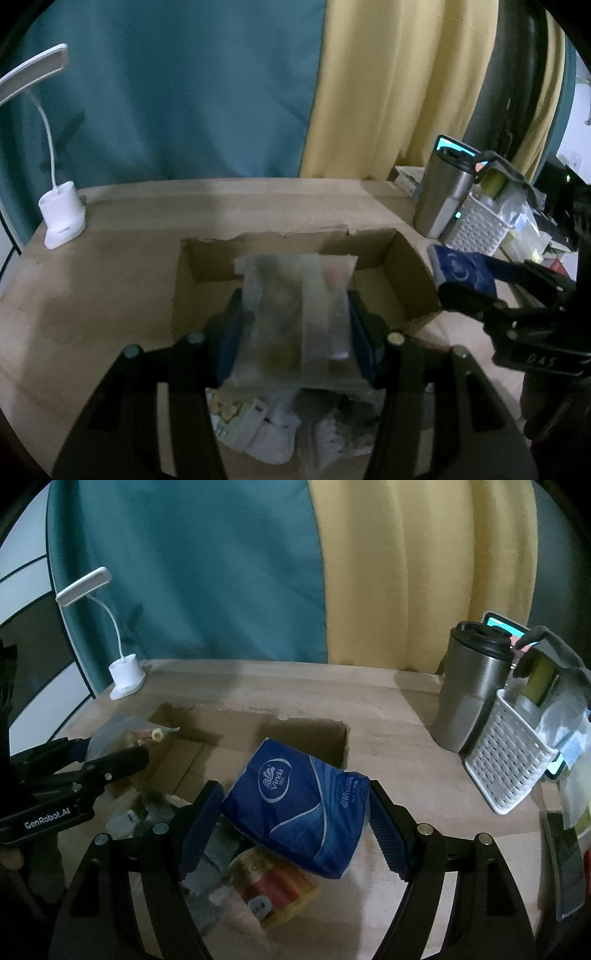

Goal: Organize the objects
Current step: 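Lift and carry the bag with the left tool while the right tool carries the blue pack toward the box, then lower the bag into the box and open the left tool while the right tool releases the blue pack inside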

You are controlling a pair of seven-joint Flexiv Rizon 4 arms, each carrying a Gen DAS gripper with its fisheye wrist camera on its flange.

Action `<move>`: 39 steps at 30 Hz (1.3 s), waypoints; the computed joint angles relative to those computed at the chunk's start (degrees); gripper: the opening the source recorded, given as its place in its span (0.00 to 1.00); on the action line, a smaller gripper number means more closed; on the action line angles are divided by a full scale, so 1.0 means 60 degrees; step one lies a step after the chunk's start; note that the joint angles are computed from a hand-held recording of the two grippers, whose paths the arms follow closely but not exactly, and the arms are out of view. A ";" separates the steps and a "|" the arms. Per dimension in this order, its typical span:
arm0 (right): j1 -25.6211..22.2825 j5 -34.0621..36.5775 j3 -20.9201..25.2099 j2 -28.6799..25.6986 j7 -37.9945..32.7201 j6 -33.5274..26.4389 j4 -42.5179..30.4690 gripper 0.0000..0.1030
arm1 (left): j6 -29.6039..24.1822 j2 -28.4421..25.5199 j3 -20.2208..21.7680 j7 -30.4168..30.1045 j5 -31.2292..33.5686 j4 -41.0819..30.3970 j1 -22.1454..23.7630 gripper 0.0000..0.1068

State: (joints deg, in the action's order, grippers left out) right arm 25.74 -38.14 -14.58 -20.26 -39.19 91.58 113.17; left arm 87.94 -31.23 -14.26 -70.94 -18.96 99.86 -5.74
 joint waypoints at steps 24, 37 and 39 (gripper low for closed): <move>-0.1724 0.2722 0.2864 -0.1324 -0.3283 -0.1126 -0.1837 0.78 | -0.1024 -0.0914 0.0886 -0.0775 0.0259 -0.1473 -0.0660 0.50; -0.2099 0.3865 0.3550 -0.1774 -0.4532 -0.1639 -0.2514 0.83 | -0.1875 -0.1295 0.1376 -0.1484 0.0551 -0.2182 -0.0934 0.50; -0.1944 0.3836 0.3374 -0.1740 -0.4531 -0.1696 -0.2499 0.83 | -0.2028 -0.1342 0.1427 -0.1604 0.0591 -0.2292 -0.0951 0.50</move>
